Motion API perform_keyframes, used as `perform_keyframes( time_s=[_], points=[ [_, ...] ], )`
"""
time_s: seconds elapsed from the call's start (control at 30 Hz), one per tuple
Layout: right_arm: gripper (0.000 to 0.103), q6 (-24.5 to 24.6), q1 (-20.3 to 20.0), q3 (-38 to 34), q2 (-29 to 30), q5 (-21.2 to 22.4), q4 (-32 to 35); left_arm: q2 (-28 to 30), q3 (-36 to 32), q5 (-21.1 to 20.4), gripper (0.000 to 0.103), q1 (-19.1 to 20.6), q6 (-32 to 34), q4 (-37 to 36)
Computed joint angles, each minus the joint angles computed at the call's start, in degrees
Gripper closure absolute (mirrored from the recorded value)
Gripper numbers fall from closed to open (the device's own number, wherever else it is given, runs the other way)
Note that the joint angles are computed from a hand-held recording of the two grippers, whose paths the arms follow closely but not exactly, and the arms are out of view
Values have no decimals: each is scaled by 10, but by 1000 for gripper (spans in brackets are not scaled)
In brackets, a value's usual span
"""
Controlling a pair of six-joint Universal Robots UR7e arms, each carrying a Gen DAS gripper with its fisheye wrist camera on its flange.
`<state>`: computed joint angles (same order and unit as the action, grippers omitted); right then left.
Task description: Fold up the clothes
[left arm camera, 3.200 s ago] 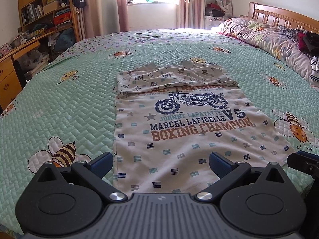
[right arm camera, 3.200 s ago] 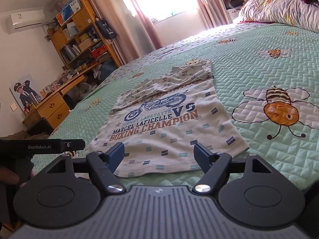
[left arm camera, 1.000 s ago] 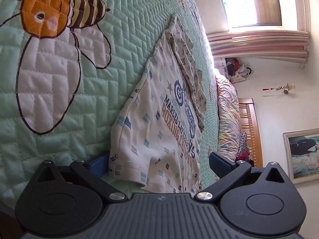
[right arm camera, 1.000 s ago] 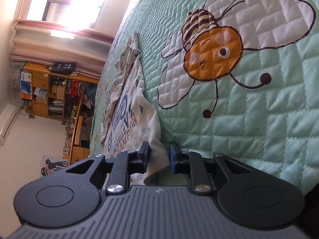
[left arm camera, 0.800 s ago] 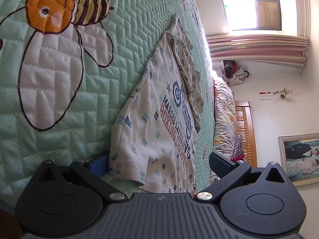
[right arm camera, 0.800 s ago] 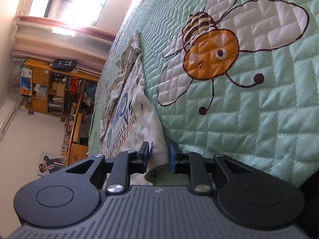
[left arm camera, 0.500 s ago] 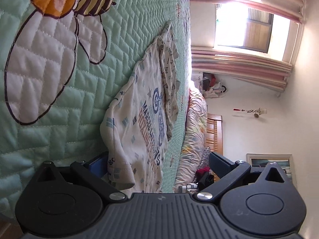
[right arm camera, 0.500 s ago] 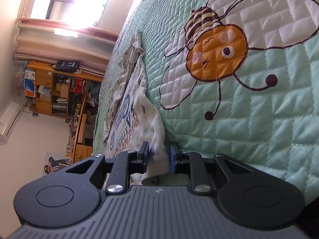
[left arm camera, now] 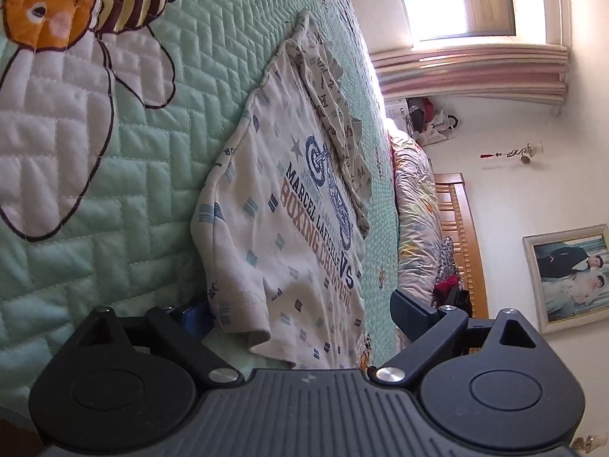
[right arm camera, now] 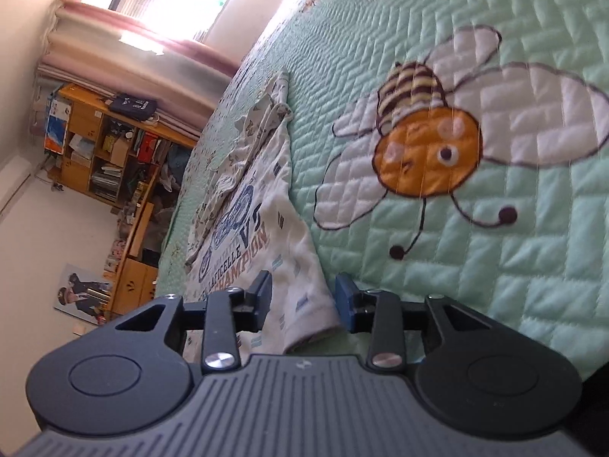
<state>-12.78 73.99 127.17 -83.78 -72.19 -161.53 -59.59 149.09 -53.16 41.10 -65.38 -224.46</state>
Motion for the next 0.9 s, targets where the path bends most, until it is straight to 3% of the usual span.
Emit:
perform_keyframes(
  time_s=[0.13,0.3,0.4,0.63,0.83,0.9],
  points=[
    [61,-6,-5,-19,14,7,61,5,-4,2,13,6,-2,-10],
    [62,-17,-16,-6,13,72,86,-7,16,18,42,-14,-13,-3],
    [70,-36,-18,4,-1,95,82,-19,27,24,51,-18,-16,2],
    [96,-26,-13,0,-7,32,59,3,33,10,55,-9,-30,-16],
    [97,-25,-13,11,-7,37,39,-4,50,29,60,-25,-42,-14],
    [97,-26,-12,12,-7,34,37,-7,52,35,67,-28,-49,-3]
  ],
)
